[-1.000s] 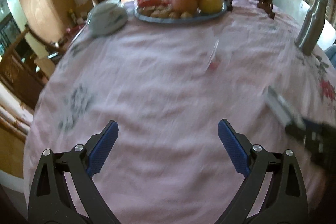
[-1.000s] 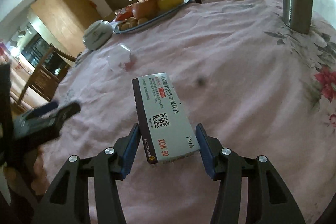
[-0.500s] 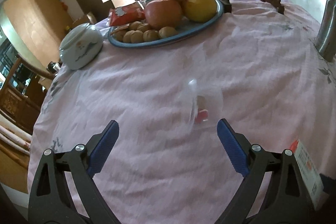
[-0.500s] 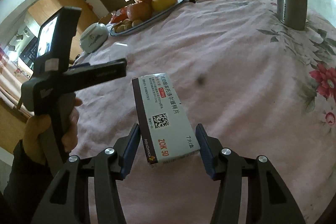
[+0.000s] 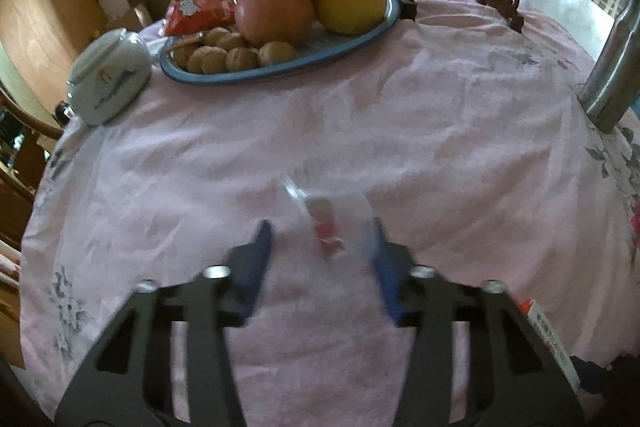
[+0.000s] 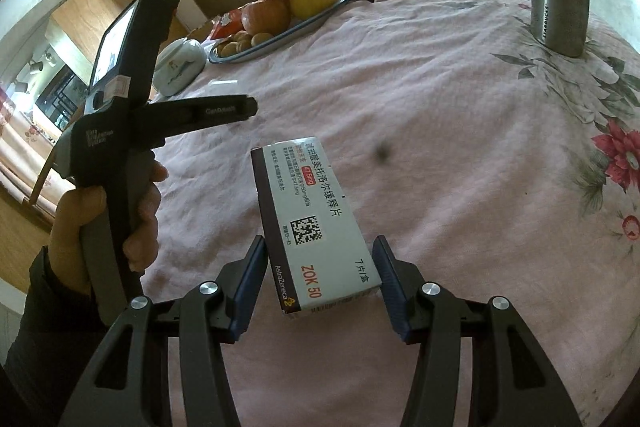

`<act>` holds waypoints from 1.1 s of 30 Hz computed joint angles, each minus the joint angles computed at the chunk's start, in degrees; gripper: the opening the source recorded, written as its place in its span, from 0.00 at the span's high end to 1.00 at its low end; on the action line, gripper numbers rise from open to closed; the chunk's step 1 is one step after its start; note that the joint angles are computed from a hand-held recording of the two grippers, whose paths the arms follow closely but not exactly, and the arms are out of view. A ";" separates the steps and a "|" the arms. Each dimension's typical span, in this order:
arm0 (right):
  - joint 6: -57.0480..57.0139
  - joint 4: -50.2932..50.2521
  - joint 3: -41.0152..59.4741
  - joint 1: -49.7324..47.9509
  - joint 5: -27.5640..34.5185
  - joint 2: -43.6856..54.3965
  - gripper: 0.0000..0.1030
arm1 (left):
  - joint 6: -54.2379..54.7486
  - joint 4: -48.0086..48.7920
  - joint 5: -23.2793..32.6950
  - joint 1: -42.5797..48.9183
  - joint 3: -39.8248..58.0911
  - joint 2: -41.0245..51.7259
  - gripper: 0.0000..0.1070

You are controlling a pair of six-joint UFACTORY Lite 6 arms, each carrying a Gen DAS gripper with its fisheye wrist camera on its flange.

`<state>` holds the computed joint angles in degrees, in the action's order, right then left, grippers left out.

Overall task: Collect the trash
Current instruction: 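Grasp the white medicine box with the right tool while the left tool grasps the clear cup, then carry the medicine box and clear cup to the orange basket and open both tools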

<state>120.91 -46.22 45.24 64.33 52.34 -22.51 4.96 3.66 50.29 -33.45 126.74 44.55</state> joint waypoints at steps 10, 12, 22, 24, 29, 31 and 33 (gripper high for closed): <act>0.18 -0.24 -0.47 -0.04 -0.27 -0.31 0.47 | 2.32 -2.89 -1.71 1.41 -7.54 -7.02 0.71; 0.25 -0.28 -0.55 0.02 -0.24 -0.35 0.47 | 3.32 -3.18 -3.15 1.77 -12.17 -10.79 0.71; 1.35 -1.90 0.60 2.56 2.75 0.06 0.47 | 10.47 -7.16 -6.76 7.42 -36.95 -33.15 0.71; 1.99 -2.20 0.84 3.28 2.90 0.29 0.47 | 13.33 -9.06 -6.92 9.89 -42.03 -38.23 0.71; 1.95 -1.80 4.90 4.63 3.45 4.64 0.48 | 20.78 -13.70 -5.22 17.94 -51.70 -48.96 0.71; 1.92 -2.04 8.00 6.22 4.04 7.87 0.48 | 25.15 -16.23 -4.17 22.21 -54.88 -53.01 0.71; 2.70 -2.17 11.42 8.63 4.92 11.45 0.48 | 30.49 -19.81 -2.07 27.40 -57.09 -56.34 0.71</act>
